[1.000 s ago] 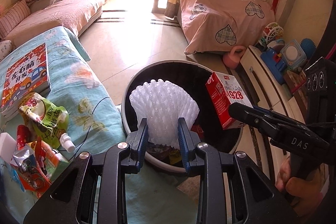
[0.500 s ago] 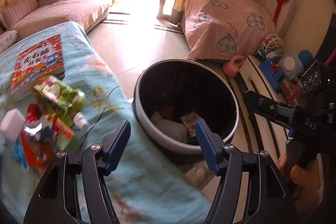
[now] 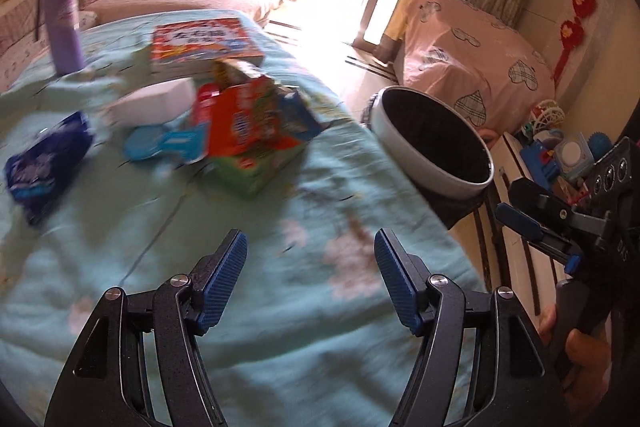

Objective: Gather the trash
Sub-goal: 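Open the left tool to drop the foam net while the right tool drops the carton, then move both open tools back over the remaining trash on the bed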

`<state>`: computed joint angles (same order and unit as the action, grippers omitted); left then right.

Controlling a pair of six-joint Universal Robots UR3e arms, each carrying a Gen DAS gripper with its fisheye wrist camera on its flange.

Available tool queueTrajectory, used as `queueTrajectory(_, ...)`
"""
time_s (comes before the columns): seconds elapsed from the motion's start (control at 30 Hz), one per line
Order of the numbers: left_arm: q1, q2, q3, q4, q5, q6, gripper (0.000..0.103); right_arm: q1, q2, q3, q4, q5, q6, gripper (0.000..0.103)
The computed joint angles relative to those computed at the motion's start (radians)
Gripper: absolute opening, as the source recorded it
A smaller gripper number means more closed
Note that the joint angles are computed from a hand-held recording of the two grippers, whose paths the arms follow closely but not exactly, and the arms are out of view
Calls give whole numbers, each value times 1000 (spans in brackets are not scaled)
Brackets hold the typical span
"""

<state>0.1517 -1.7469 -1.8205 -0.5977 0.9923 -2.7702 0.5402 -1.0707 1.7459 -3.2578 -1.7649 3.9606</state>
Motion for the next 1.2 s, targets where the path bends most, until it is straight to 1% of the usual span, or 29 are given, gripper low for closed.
queueTrajectory(0.2, 151, 98, -131, 24, -29, 73, 68, 104, 154, -244, 84, -68, -20, 100)
queueTrajectory(0.33, 230, 114, -163, 10, -54, 106, 68, 145, 247, -395, 128, -93, -48, 100)
queueTrajectory(0.57, 318, 103, -181, 20, -62, 122, 68, 174, 390, -699, 360, -99, -77, 100)
queueTrajectory(0.63, 335, 96, -185, 39, -56, 117, 68, 172, 421, -749, 383, -89, -74, 100)
queueTrajectory(0.7, 346, 90, -189, 66, -41, 109, 68, 176, 457, -817, 426, -109, -73, 100)
queueTrajectory(0.77, 355, 76, -184, 91, -22, 101, 68, 175, 484, -863, 440, -116, -80, 100)
queueTrajectory(0.9, 372, 24, -125, 96, -6, 79, 68, 167, 539, -975, 491, -125, -91, 100)
queueTrajectory(1.0, 372, -32, -46, 81, 12, 71, 69, 148, 590, -1093, 568, -104, -108, 99)
queueTrajectory(1.03, 369, -58, -11, 81, 21, 64, 71, 143, 601, -1117, 579, -100, -114, 99)
queueTrajectory(1.07, 366, -79, 18, 81, 29, 58, 76, 137, 620, -1162, 601, -97, -123, 99)
queueTrajectory(1.1, 360, -108, 58, 77, 37, 54, 78, 133, 638, -1203, 624, -96, -131, 99)
queueTrajectory(1.13, 351, -140, 103, 68, 48, 52, 81, 127, 667, -1270, 665, -96, -139, 99)
queueTrajectory(1.2, 331, -201, 188, 55, 73, 36, 81, 116, 714, -1373, 720, -87, -153, 99)
